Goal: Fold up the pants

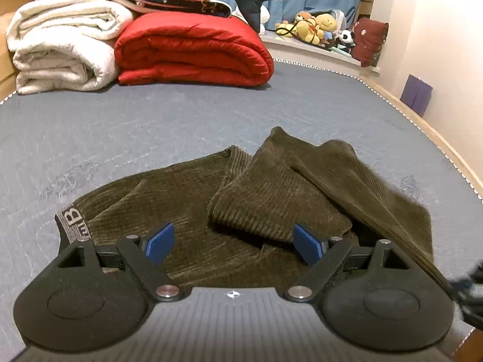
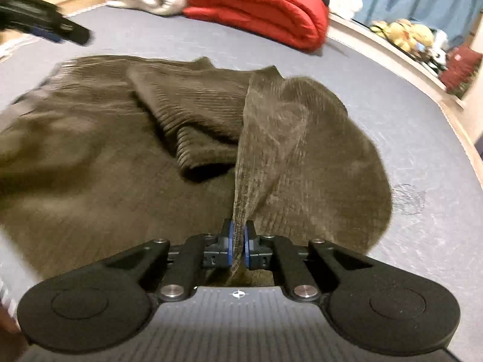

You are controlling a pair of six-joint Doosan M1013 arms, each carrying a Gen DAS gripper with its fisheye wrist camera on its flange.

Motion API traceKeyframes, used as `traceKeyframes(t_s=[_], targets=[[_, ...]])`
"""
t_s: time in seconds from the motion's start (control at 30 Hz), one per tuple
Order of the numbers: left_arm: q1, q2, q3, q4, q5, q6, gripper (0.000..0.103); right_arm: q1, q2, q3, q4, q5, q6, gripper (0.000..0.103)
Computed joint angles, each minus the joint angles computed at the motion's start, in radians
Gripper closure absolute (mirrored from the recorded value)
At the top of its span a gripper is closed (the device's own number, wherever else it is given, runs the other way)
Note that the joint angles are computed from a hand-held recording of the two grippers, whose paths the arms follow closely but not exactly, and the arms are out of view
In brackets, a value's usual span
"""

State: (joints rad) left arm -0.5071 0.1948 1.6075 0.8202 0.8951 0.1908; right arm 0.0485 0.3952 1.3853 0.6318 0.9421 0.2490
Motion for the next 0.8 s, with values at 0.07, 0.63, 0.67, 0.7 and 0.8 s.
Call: traceKeyframes(t_s=[0.07,0.63,0.67,0.7,0.8], targets=[[-0.002,-0.010,0.008,-0.005,-0.008,-0.007,0.014,-0.052,-0.002,-0.020,-0.008,0.125,-0.070,0.097],[-0.009,0.033,-0.026,-0.093,-0.002,0.074,0.011,-0.016,0.030,-0.065,0.163,0.014,-0.038,0.047],[-0.007,0.036,-0.027,-0.098,0.001,0.075,0.011,0.003,0.036,-0.062,0.176,-0.021,-0.034,0.047],[-0.005,0.038,-0.027,-0.102,0.003,0.077,0.011,0.024,0.046,-0.068,0.165,-0.053,-0.004,0.047],[0.000,0.042,-0.029,-0.106,0.013,0.070,0.011,0.084,0.071,-0.072,0.108,-0.157,0.067,0.047]])
